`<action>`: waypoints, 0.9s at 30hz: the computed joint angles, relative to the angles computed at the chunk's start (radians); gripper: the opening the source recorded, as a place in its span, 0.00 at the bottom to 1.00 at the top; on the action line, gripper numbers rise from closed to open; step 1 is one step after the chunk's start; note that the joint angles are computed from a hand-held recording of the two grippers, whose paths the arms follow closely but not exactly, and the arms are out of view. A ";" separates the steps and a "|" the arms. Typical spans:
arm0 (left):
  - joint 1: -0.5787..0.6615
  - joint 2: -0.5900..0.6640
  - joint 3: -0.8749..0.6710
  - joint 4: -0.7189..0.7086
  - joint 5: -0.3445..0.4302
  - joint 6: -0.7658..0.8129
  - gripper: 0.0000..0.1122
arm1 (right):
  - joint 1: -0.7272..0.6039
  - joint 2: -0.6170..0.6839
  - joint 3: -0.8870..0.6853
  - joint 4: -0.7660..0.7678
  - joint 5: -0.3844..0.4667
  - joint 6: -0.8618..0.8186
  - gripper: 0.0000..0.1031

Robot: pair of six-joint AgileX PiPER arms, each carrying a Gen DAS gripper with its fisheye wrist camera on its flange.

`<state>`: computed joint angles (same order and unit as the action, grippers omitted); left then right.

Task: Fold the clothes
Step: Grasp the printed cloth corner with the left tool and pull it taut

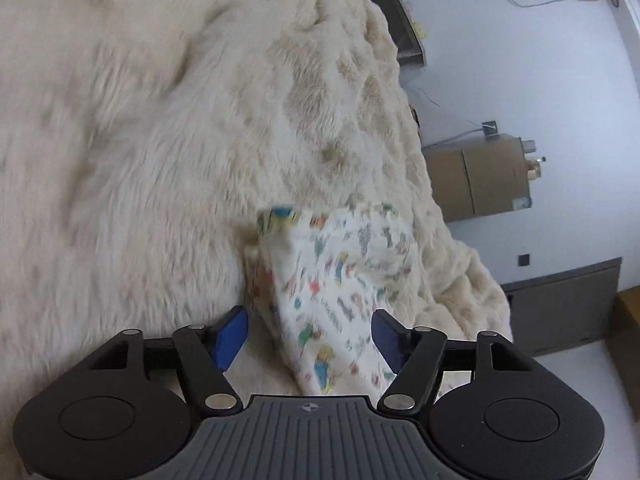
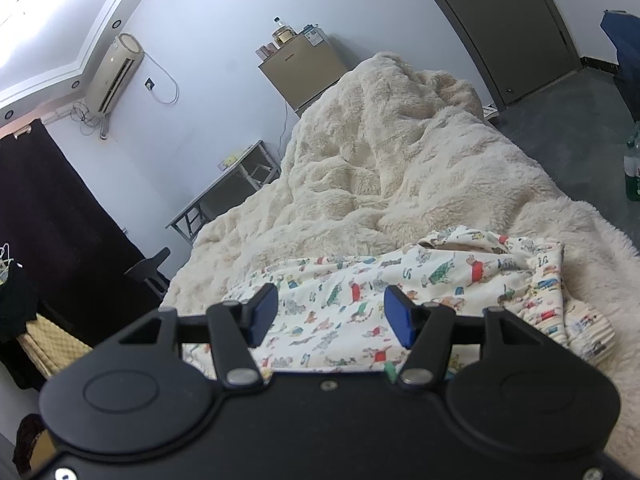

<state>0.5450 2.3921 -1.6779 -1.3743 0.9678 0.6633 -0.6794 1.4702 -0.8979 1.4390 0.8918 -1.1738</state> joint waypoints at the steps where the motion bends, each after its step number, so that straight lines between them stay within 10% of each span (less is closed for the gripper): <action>1: -0.020 -0.005 0.014 -0.026 -0.046 0.022 0.57 | 0.005 -0.001 0.001 -0.002 -0.004 0.002 0.56; 2: -0.043 -0.012 0.034 -0.058 -0.102 0.048 0.54 | 0.010 -0.002 0.001 -0.004 -0.007 0.003 0.56; 4: -0.064 -0.026 0.056 -0.118 -0.162 0.076 0.02 | 0.017 -0.008 0.003 -0.009 -0.011 0.000 0.56; 9: -0.037 -0.177 0.078 -0.262 -0.215 0.159 0.00 | 0.024 -0.021 -0.001 -0.024 -0.001 -0.003 0.56; 14: -0.028 -0.262 -0.012 -0.058 -0.285 0.019 0.01 | 0.090 -0.056 -0.031 -0.111 0.017 -0.052 0.56; 18: -0.046 -0.258 -0.046 0.084 -0.301 -0.079 0.01 | 0.250 -0.099 -0.086 -0.267 -0.005 -0.047 0.53; 22: -0.083 -0.220 -0.041 0.095 -0.333 -0.108 0.01 | 0.529 -0.098 -0.220 -0.546 -0.045 0.140 0.28; 27: -0.040 -0.185 -0.080 0.082 -0.275 -0.110 0.01 | 0.816 -0.017 -0.370 -0.926 -0.081 0.466 0.28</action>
<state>0.5047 2.2068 -1.7579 -1.2926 0.6929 0.5536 0.1370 1.4531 -1.2678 0.5129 0.8109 -0.7076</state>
